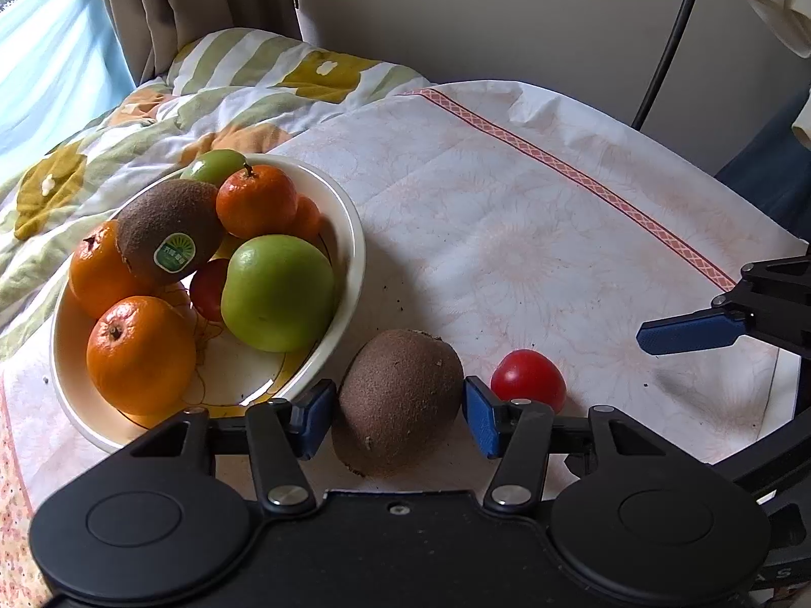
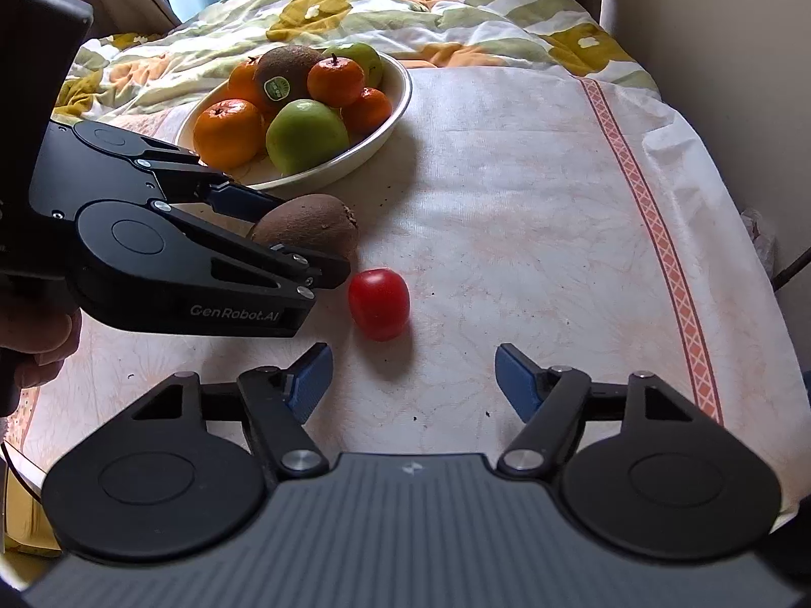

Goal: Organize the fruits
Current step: 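Close the left tool on the kiwi while the right tool grasps the red tomato, then carry the kiwi and tomato into the duck bowl while both tools open to release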

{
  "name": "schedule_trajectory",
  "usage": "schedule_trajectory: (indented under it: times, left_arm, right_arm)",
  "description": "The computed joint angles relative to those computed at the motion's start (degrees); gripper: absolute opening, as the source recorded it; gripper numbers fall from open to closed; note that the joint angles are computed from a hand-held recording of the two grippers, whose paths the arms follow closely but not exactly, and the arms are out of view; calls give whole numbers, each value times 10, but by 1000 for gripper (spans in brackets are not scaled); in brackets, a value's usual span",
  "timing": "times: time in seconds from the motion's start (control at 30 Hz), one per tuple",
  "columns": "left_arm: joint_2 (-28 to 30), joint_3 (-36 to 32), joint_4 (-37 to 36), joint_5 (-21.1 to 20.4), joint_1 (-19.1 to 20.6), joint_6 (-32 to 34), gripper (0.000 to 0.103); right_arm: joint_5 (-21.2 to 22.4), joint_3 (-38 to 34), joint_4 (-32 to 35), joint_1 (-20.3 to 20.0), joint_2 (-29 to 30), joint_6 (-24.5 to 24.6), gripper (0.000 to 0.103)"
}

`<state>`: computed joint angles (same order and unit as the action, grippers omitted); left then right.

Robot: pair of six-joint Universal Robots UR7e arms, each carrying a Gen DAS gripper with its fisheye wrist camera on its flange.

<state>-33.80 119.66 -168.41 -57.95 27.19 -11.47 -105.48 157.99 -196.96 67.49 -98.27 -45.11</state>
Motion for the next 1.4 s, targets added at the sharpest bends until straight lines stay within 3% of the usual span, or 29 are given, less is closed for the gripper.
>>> schedule_trajectory:
  times: [0.87, 0.93, 1.07, 1.1, 1.4]
  left_arm:
    - [-65, 69, -5, 33, -27, -76, 58]
    - [-72, 77, -4, 38, -30, -86, 58]
    - [-85, 87, 1, 47, -35, -106, 58]
    - [-88, 89, 3, 49, -37, -111, 58]
    - [-124, 110, 14, 71, -60, -151, 58]
  right_arm:
    - [-7, -32, -42, 32, 89, -48, 64]
    - [-8, -35, -43, 36, 96, -49, 55]
    - [-14, -38, -54, 45, 111, -49, 51]
    - [-16, -37, -59, 47, 113, -50, 45]
    - [-17, -27, -33, 71, 77, -35, 45]
